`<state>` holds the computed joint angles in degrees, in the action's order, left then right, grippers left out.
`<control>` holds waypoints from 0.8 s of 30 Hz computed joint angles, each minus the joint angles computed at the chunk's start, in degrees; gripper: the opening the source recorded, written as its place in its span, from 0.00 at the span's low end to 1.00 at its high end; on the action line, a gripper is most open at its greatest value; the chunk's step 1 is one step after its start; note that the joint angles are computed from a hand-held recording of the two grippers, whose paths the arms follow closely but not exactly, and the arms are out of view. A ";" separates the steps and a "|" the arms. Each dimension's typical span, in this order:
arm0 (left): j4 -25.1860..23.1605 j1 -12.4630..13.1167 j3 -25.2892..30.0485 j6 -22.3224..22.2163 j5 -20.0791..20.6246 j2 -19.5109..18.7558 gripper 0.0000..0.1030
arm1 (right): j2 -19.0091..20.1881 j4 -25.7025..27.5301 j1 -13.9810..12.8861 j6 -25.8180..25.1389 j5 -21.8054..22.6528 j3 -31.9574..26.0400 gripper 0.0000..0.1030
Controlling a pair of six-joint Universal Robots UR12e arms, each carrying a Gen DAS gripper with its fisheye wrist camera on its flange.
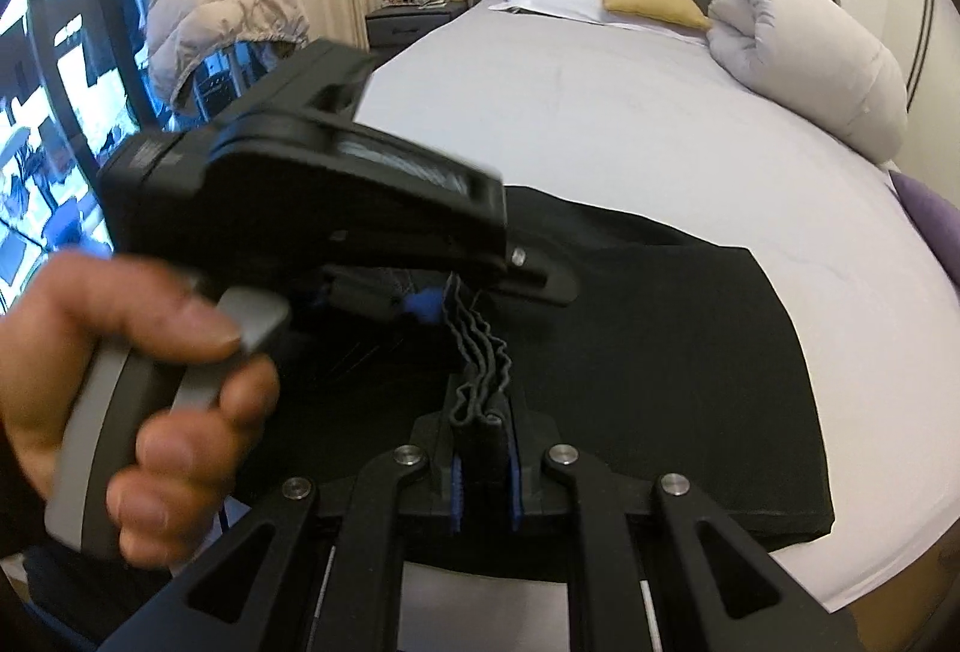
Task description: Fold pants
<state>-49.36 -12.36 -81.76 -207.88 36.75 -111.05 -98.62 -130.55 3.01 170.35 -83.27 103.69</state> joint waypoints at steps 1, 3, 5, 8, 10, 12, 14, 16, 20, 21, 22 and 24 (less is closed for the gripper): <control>-0.98 0.21 0.24 1.53 0.71 0.08 0.21 | 0.01 -0.12 0.18 -0.42 -0.02 0.05 0.12; -2.96 0.34 0.45 3.84 2.58 0.50 0.12 | 0.24 0.12 0.26 -0.94 0.37 -0.11 0.12; -4.48 0.67 0.49 5.72 4.15 0.97 0.12 | 0.49 0.43 0.54 -1.36 0.50 -0.28 0.12; -6.20 0.87 1.51 7.50 6.27 0.83 0.12 | 1.03 1.19 1.01 -1.88 0.41 -0.51 0.12; -6.74 0.92 1.38 8.33 7.19 1.10 0.12 | 1.36 1.48 1.22 -1.99 0.49 -0.67 0.12; -7.48 0.90 1.53 9.22 8.43 1.34 0.12 | 1.52 1.56 1.44 -2.29 0.36 -0.56 0.13; -8.97 0.79 1.79 10.34 10.16 1.37 0.12 | 1.96 2.24 1.65 -2.58 0.35 -0.76 0.16; -10.74 0.69 2.12 11.48 11.90 1.43 0.12 | 2.61 5.13 1.73 -3.58 1.00 -1.27 0.22; -10.93 1.46 0.03 13.29 14.22 3.64 0.13 | 2.24 7.80 0.46 -2.56 5.47 -0.86 0.42; -10.92 1.51 -0.22 13.61 16.09 4.34 0.13 | 1.91 8.72 -0.30 -2.54 7.82 -0.84 0.49; -10.85 1.50 -0.33 13.75 18.95 5.09 0.13 | 1.52 9.93 -1.14 -2.70 10.20 -0.82 0.50; -10.26 1.32 -0.44 13.84 24.44 5.96 0.13 | 0.70 13.30 -3.12 -3.67 14.97 -0.98 0.50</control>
